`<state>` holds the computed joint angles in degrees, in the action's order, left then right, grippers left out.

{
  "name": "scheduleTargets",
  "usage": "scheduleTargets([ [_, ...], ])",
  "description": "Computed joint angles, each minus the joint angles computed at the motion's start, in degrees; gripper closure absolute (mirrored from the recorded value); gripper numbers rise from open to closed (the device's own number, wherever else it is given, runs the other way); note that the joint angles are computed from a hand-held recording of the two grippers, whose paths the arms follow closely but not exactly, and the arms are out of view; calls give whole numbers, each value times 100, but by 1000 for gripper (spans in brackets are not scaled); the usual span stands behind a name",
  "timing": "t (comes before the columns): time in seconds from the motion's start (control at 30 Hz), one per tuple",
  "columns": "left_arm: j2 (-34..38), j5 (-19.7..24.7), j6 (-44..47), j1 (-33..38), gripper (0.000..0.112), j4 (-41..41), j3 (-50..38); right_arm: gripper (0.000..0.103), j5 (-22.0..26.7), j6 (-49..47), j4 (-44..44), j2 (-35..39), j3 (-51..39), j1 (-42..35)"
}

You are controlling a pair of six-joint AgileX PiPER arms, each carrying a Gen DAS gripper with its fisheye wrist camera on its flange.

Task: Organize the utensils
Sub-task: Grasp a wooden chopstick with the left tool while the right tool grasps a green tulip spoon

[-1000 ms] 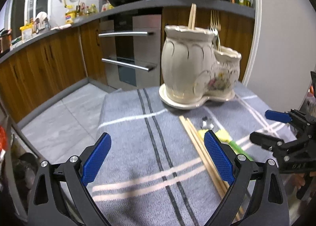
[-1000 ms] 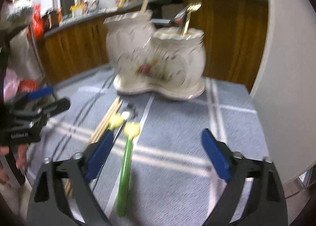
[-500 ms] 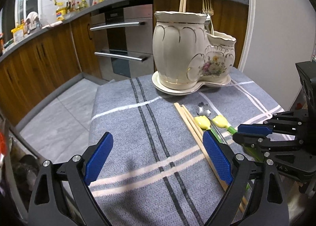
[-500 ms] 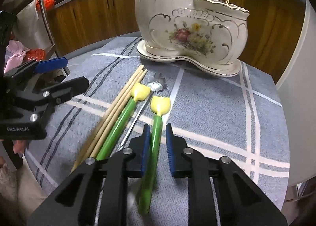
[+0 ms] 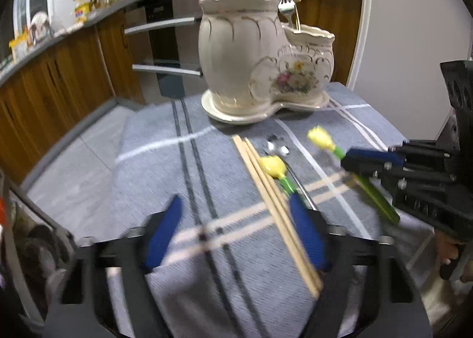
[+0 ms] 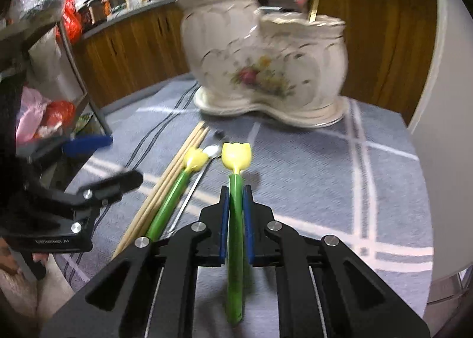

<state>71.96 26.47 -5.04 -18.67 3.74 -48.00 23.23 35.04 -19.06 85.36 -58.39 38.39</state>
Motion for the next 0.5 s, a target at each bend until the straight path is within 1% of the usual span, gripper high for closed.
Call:
scheduleTargets([
  [0.03,-1,50,33,43,69,-136,-1,94,-35,83,-101,-43,42,-30],
  [0.07,12,101,102,100,73,-329,-13,94,-74,145,-192,-105,92,-62],
  [0.13,23,178,-28,132,85,-370,-34,94,-202,175,-246,-207,191,-134],
  [0.17,25,208,-159,101,88,-292,-39,94,-271,154,-221,-255,238,-181],
  [0.23,47,311,-367,-14,96,-112,-84,94,-379,-60,-19,-319,305,-303],
  [0.33,126,523,-878,-318,102,385,-187,94,-467,-496,413,-362,346,-412],
  [0.4,173,601,-972,-401,103,427,-262,94,-494,-600,508,-392,361,-397],
  [0.47,189,640,-936,-437,103,342,-314,94,-514,-419,271,-443,390,-342],
  [0.5,215,686,-1125,-540,103,531,-351,94,-508,-266,111,-442,382,-296],
])
